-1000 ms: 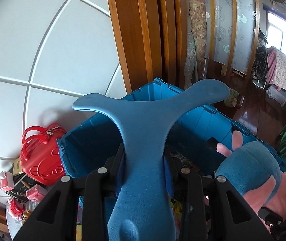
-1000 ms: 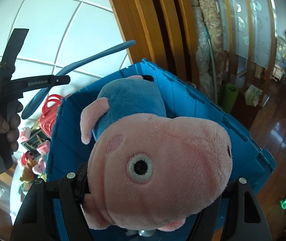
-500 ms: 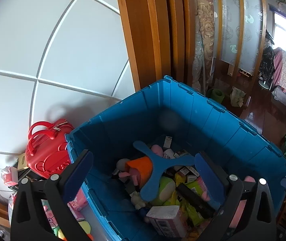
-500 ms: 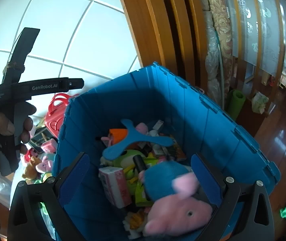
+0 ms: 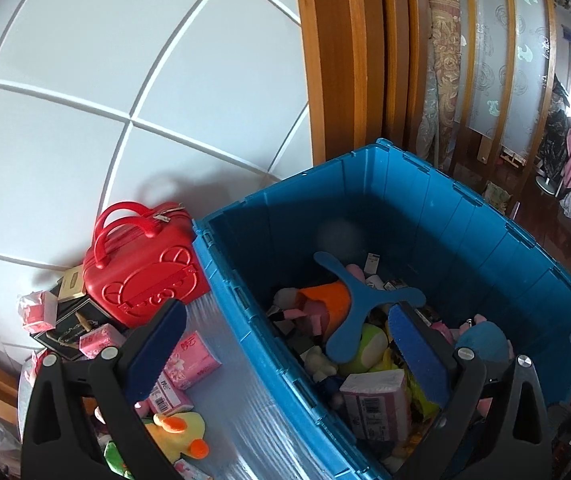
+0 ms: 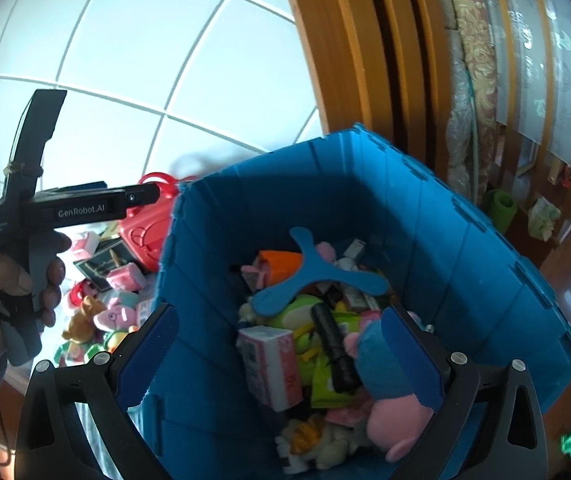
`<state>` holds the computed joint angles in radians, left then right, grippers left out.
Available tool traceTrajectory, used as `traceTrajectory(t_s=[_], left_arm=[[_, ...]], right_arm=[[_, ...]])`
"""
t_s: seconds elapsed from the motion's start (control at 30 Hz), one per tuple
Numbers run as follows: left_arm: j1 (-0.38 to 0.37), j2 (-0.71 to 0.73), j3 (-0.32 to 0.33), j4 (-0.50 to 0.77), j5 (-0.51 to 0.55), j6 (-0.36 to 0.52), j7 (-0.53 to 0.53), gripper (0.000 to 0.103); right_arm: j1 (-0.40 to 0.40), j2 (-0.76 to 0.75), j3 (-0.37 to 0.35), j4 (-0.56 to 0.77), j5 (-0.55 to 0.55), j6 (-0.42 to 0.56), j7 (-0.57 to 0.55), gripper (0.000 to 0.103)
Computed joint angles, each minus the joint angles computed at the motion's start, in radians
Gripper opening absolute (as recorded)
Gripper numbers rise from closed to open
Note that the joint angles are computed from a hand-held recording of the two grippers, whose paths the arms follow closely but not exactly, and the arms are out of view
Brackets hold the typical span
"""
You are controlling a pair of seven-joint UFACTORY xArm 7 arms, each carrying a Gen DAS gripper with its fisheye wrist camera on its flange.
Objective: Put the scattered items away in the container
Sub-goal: 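Open both tools to drop the hanger and pig plush into the bin, then return both tools to the bed toward the green frog hat and tissue pack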
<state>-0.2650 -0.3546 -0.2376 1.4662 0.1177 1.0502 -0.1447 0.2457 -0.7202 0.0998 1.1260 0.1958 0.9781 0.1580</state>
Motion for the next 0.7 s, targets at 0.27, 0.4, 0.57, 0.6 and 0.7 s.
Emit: traceTrajectory(t_s=[0.27,0.4,0.57,0.6,0.7], left_arm=[[0.042,-0.203,0.098,-0.219,-0.074,0.003,0.068,0.103],[0.086,-0.296,0.149,-0.319,-0.098,0.025,0.097,0.103],[0.155,-0.404,0.211,-0.432,-0.097,0.048,0.145,0.103],[0.171,-0.427,0.225,-0.457,-0.093,0.051,0.158,0.103],[0.217,-0.475,0.267,-0.513,-0.083,0.071,0.201,0.103]], right_arm=[[0.06,0.069,0.061,0.062,0.018,-0.018,-0.001,0.103],[0.089,0.113,0.103,0.099,0.015,-0.028,0.016,0.103],[0.132,0.161,0.154,0.132,0.002,-0.037,0.035,0.103],[0.14,0.169,0.164,0.136,-0.001,-0.04,0.042,0.103],[0.163,0.191,0.191,0.146,-0.011,-0.049,0.064,0.103]])
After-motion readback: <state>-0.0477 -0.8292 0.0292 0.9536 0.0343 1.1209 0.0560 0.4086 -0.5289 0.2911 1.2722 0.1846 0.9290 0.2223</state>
